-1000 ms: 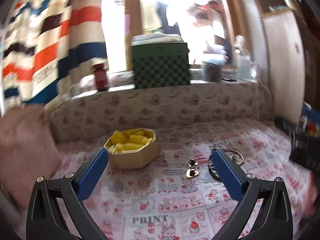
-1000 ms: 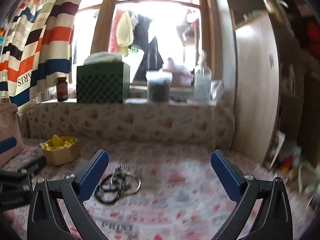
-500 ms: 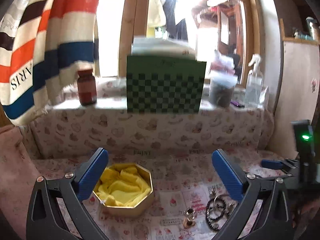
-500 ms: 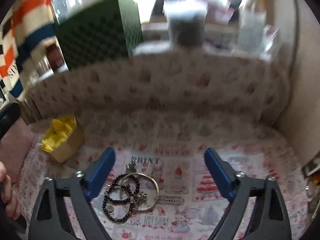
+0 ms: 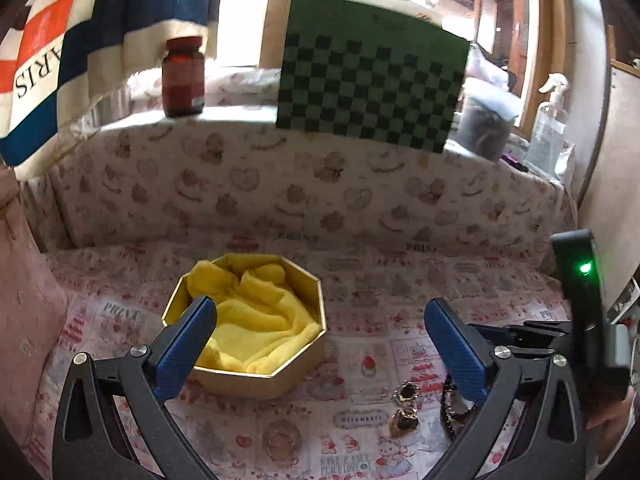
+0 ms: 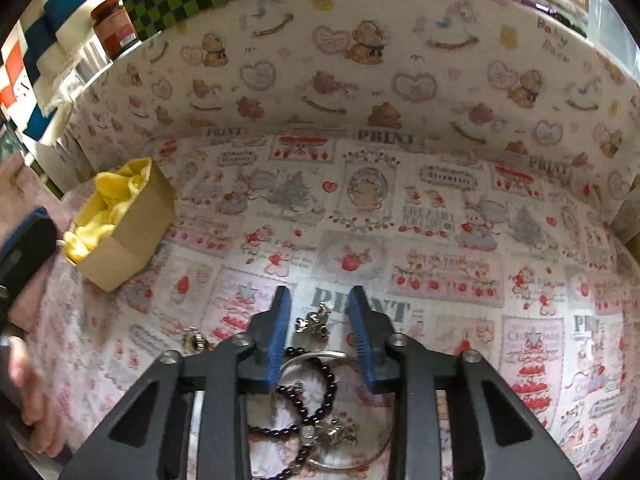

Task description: Organize jewelry

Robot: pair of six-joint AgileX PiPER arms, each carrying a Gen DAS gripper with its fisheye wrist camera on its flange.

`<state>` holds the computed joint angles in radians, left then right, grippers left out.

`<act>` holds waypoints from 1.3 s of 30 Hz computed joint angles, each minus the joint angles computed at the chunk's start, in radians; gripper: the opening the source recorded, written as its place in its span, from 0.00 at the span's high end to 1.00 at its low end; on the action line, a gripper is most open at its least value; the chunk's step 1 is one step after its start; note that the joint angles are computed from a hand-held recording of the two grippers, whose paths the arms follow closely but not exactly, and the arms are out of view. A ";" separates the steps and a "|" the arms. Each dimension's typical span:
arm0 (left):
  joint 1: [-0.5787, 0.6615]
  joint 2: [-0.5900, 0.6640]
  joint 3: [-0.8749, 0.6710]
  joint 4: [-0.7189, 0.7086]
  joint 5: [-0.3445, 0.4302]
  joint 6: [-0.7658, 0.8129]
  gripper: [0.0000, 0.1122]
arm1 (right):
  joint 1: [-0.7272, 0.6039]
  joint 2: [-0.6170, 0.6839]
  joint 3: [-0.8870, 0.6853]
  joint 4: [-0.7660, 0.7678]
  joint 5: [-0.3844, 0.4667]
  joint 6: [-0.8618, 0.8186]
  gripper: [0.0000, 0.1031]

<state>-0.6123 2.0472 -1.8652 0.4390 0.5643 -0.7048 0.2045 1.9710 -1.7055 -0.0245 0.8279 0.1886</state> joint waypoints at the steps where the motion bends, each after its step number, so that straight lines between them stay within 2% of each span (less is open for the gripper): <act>1: 0.001 -0.003 0.003 -0.029 -0.003 0.032 0.08 | 0.011 -0.002 0.005 -0.032 -0.008 0.026 0.81; 3: 0.008 -0.003 0.000 -0.106 -0.006 0.100 0.09 | 0.010 -0.019 0.039 -0.019 -0.039 0.025 0.82; 4: 0.013 -0.002 -0.004 -0.153 -0.010 0.141 0.18 | 0.006 -0.029 0.057 0.006 -0.055 0.009 0.91; 5: 0.016 -0.001 -0.005 -0.198 -0.014 0.183 0.25 | -0.006 -0.046 0.074 0.030 -0.065 -0.011 0.93; 7: 0.028 0.016 -0.038 -0.347 0.011 0.331 0.54 | -0.021 -0.106 0.146 0.039 -0.111 -0.002 0.93; 8: 0.038 0.024 -0.052 -0.447 0.028 0.423 0.59 | -0.033 -0.136 0.176 0.050 -0.127 -0.009 0.93; 10: 0.050 0.046 -0.084 -0.590 0.070 0.549 0.75 | -0.054 -0.173 0.203 0.087 -0.148 -0.033 0.93; 13: 0.069 0.085 -0.141 -0.803 0.159 0.744 0.81 | -0.087 -0.195 0.203 0.147 -0.132 -0.075 0.93; 17: 0.065 0.173 -0.287 -0.883 0.317 0.807 0.84 | -0.129 -0.191 0.177 0.196 -0.098 -0.120 0.93; 21: 0.039 0.265 -0.449 -0.775 0.429 0.690 0.84 | -0.122 -0.198 0.182 0.199 -0.100 -0.138 0.93; 23: 0.036 0.296 -0.488 -0.745 0.452 0.642 0.84 | -0.109 -0.200 0.186 0.190 -0.106 -0.136 0.93; 24: 0.039 0.331 -0.548 -0.737 0.498 0.625 0.85 | -0.105 -0.201 0.185 0.185 -0.103 -0.136 0.93; 26: 0.052 0.356 -0.595 -0.752 0.538 0.618 0.87 | -0.098 -0.203 0.188 0.172 -0.106 -0.127 0.93; 27: 0.056 0.360 -0.606 -0.749 0.544 0.610 0.87 | -0.098 -0.205 0.191 0.171 -0.107 -0.125 0.93; 30: 0.049 0.327 -0.551 -0.686 0.497 0.586 0.87 | -0.100 -0.201 0.190 0.170 -0.106 -0.121 0.93; 32: 0.030 0.282 -0.476 -0.614 0.433 0.576 0.86 | -0.099 -0.197 0.188 0.167 -0.105 -0.120 0.93; 35: 0.013 0.249 -0.426 -0.558 0.387 0.585 0.77 | -0.101 -0.192 0.185 0.170 -0.103 -0.126 0.93; 37: 0.010 0.249 -0.436 -0.535 0.403 0.569 0.71 | -0.102 -0.191 0.184 0.170 -0.104 -0.128 0.93; 39: 0.010 0.292 -0.518 -0.530 0.477 0.550 0.71 | -0.103 -0.188 0.182 0.166 -0.103 -0.124 0.93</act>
<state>-0.6025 2.3391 -2.3830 -0.0909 1.0417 -0.1547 0.1011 1.7830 -1.5234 0.1411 0.7244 0.0643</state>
